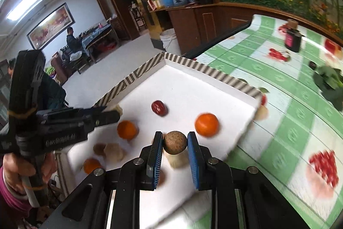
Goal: Organize fruits
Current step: 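Carry the bread cube and small brown fruit over the white tray, then open both tools to drop the bread cube and brown fruit in the tray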
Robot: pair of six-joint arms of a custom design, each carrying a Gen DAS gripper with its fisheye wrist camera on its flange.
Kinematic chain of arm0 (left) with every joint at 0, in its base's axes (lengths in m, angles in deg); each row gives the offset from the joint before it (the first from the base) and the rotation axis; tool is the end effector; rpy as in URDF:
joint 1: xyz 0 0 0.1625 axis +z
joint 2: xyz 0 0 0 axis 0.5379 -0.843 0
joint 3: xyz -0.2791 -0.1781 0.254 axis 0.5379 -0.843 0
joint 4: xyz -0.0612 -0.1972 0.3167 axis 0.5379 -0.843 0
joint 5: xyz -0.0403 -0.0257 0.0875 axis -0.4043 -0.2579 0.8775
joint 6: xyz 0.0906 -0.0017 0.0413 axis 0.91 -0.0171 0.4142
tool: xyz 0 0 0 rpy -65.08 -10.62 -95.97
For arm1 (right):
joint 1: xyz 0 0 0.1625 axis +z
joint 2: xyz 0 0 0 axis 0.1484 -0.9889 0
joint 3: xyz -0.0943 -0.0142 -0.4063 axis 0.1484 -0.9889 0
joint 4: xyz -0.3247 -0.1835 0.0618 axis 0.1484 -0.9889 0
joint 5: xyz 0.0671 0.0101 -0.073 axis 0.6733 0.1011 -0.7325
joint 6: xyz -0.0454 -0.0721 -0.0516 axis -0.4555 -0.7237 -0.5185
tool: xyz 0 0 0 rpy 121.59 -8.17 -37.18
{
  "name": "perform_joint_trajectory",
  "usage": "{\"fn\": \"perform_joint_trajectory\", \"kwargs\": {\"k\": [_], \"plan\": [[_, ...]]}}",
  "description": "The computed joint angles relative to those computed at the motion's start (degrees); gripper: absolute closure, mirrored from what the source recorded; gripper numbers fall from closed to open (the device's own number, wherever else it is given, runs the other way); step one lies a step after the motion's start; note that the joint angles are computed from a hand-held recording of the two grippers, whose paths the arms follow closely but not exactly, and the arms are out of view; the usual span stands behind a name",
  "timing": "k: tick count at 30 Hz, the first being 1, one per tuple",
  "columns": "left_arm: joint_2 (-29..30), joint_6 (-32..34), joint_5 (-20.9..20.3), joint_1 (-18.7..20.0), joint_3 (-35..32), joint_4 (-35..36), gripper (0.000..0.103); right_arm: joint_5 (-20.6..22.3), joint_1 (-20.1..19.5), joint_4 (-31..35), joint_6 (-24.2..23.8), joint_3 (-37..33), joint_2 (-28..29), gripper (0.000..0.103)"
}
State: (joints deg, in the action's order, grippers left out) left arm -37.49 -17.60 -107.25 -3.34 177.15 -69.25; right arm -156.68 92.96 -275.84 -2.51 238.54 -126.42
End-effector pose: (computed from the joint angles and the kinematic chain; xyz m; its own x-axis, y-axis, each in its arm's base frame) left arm -0.1464 -0.3117 0.1339 -0.7958 0.1559 -0.5852 0.4254 0.8317 -0.3568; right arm 0.1679 -0.3034 0.1037 -0.8135 -0.3817 0.4387 -0.5496 0.7513 -0.3654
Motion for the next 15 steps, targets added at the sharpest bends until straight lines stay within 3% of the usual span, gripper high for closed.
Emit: {"fn": "perform_joint_trajectory", "kwargs": {"k": [5, 15], "plan": [[1.63, 1.85, -0.01, 2.59, -0.34, -2.68, 0.075, -1.14, 0.58, 5.84, -0.29, -5.03, 1.9, 0.081], [3.86, 4.05, -0.16, 5.12, -1.61, -4.14, 0.075, -3.52, 0.16, 7.26, -1.11, -8.4, 4.66, 0.081]]}}
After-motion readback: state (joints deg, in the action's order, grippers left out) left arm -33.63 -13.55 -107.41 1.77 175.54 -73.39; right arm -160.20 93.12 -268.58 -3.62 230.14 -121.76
